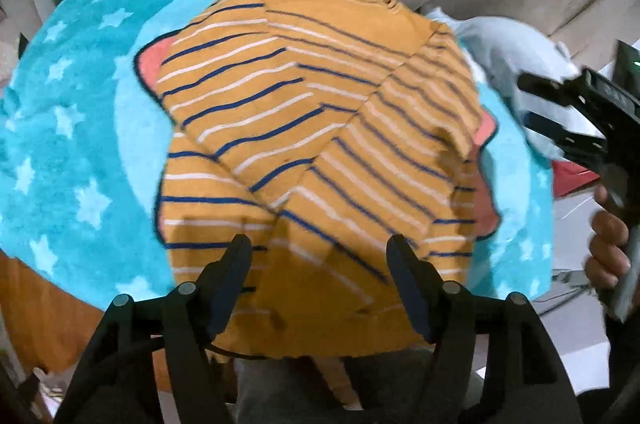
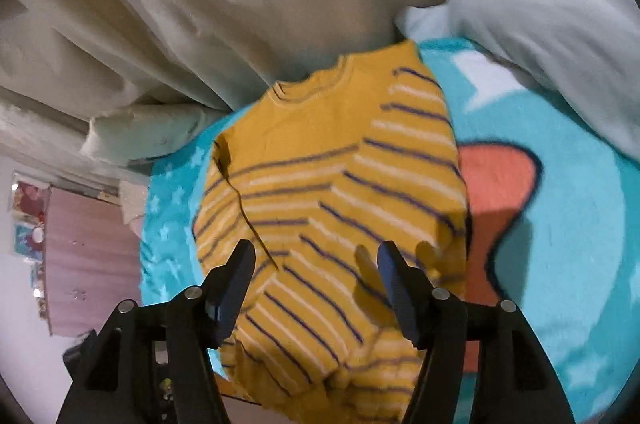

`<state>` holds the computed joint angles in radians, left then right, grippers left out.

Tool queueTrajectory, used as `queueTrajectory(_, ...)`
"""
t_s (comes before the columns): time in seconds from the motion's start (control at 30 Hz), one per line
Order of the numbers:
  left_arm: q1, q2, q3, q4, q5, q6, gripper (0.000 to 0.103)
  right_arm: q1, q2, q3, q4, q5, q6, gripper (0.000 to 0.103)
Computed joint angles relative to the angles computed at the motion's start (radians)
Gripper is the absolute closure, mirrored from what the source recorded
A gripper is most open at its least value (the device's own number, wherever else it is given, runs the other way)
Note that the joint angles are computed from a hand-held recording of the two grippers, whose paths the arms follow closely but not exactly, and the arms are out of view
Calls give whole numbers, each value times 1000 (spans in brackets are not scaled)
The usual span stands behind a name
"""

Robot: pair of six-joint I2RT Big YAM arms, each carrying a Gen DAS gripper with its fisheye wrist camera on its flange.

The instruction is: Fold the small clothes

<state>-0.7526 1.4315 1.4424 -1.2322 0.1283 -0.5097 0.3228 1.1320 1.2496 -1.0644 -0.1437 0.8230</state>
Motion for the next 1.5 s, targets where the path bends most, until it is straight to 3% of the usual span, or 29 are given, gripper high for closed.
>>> queueTrajectory(0.03, 11, -8, -11, 4, 14, 13, 33, 32, -9, 3, -42, 79, 31, 35)
queueTrajectory(0.13, 41, -1, -45, -6, 84, 115, 29, 66, -66, -47, -68, 156, 115, 35)
queueTrajectory(0.23, 70, 26, -65, -33, 170, 212, 29, 95, -117, -123, -72, 114, 196, 35)
queueTrajectory(0.37, 88, 49, -80, -40, 230, 248, 29, 158, -164, -239, -2, 85, 305, 35)
queueTrajectory(0.43, 83, 68, -80, -54, 237, 248, 35, 172, -169, -286, 45, 47, 345, 35)
queueTrajectory(0.47, 80, 79, -80, -59, 245, 253, 43, 182, -173, -320, 92, 18, 381, 37)
queueTrajectory(0.5, 75, 88, -84, -60, 256, 260, 62, 187, -170, -333, 114, 9, 396, 44)
queueTrajectory(0.57, 66, 104, -87, -73, 251, 262, 84, 200, -153, -333, 150, 25, 381, 49)
queueTrajectory(0.67, 65, 86, -90, -73, 243, 272, 87, 194, -102, -303, 152, 48, 330, 66)
queueTrajectory(0.73, 65, 73, -101, -65, 226, 308, 84, 174, -84, -301, 180, 41, 314, 68)
queueTrajectory(0.8, 70, 80, -92, -97, 199, 339, 75, 140, -87, -317, 239, -1, 346, 67)
queueTrajectory(0.87, 93, 65, -70, -125, 232, 369, 72, 115, -97, -292, 241, -4, 316, 65)
queueTrajectory(0.9, 105, 52, -54, -130, 245, 389, 63, 111, -93, -265, 213, 17, 288, 53)
queueTrajectory(0.93, 121, 40, -34, -130, 259, 398, 56, 104, -87, -235, 182, 39, 260, 34)
queueTrajectory(1.0, 150, 40, 22, -106, 260, 374, 34, 66, -75, -176, 141, 58, 197, 20)
queueTrajectory(1.03, 161, 54, 58, -87, 239, 350, 30, 41, -69, -163, 149, 42, 174, 20)
queueTrajectory(1.1, 179, 123, 161, -72, 186, 309, 25, -32, -29, -117, 155, -11, 109, 20)
queueTrajectory(1.2, 206, 288, 352, -99, 69, 288, 25, -120, 69, -40, 137, -53, 6, 20)
queueTrajectory(1.3, 249, 448, 531, -119, 45, 275, 25, -203, 183, 25, 128, -101, -69, 20)
queueTrajectory(1.4, 276, 620, 745, -204, 1, 300, 25, -269, 294, 88, 159, -131, -122, 20)
queueTrajectory(1.5, 293, 751, 925, -256, 21, 295, 25, -304, 391, 165, 122, -118, -188, 28)
